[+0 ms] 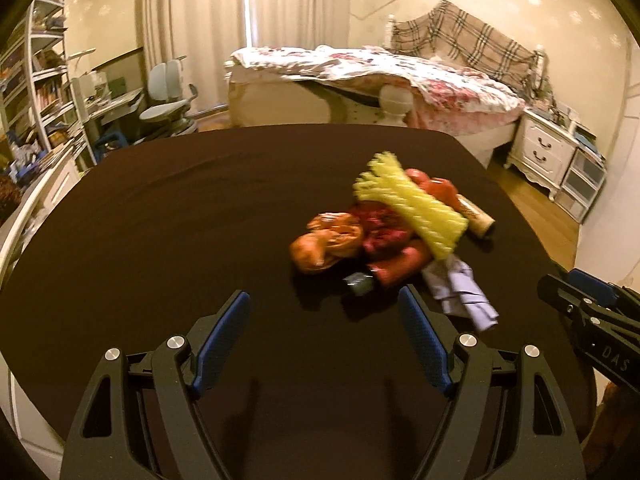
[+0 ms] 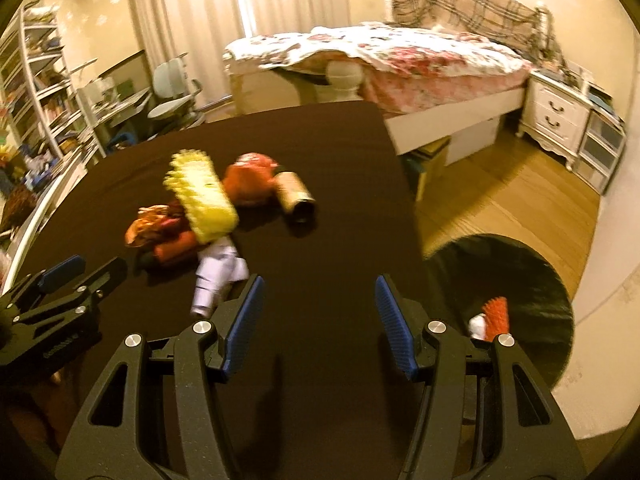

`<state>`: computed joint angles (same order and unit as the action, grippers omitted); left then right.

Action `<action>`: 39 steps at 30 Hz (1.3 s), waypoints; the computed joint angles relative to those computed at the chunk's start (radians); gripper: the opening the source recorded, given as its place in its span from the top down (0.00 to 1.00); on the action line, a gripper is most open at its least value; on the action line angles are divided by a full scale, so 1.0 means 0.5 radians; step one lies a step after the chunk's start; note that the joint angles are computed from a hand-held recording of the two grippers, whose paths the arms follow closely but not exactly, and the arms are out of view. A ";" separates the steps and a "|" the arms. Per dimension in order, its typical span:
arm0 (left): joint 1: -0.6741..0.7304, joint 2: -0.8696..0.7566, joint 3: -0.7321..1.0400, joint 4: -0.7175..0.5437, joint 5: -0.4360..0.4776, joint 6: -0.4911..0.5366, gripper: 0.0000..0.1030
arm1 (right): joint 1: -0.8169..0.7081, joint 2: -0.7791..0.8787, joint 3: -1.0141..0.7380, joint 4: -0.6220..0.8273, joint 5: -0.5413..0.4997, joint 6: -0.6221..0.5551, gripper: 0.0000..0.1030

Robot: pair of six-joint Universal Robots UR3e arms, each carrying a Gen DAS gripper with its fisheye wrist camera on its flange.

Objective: Collect trash
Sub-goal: 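Move the right gripper to the crumpled white paper and grasp it, then grasp the orange mesh bag with the left gripper while the right gripper holds the paper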

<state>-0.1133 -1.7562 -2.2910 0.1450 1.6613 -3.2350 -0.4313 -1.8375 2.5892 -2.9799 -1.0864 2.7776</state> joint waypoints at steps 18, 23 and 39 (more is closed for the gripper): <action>0.229 0.018 -0.111 0.031 -0.096 0.049 0.26 | 0.645 0.707 -0.457 -0.212 -0.354 0.288 0.54; 0.238 0.003 -0.109 0.033 -0.108 0.071 0.26 | 0.676 0.711 -0.490 -0.169 -0.382 0.270 0.68; 0.240 -0.082 0.008 0.005 -0.158 0.129 0.26 | 0.375 0.534 -0.293 -0.165 -0.296 0.160 0.69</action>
<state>0.0065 -1.7972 -2.2872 0.1472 1.5824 -3.1702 -0.2436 -1.5708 2.4426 -3.0622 -1.2343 2.8574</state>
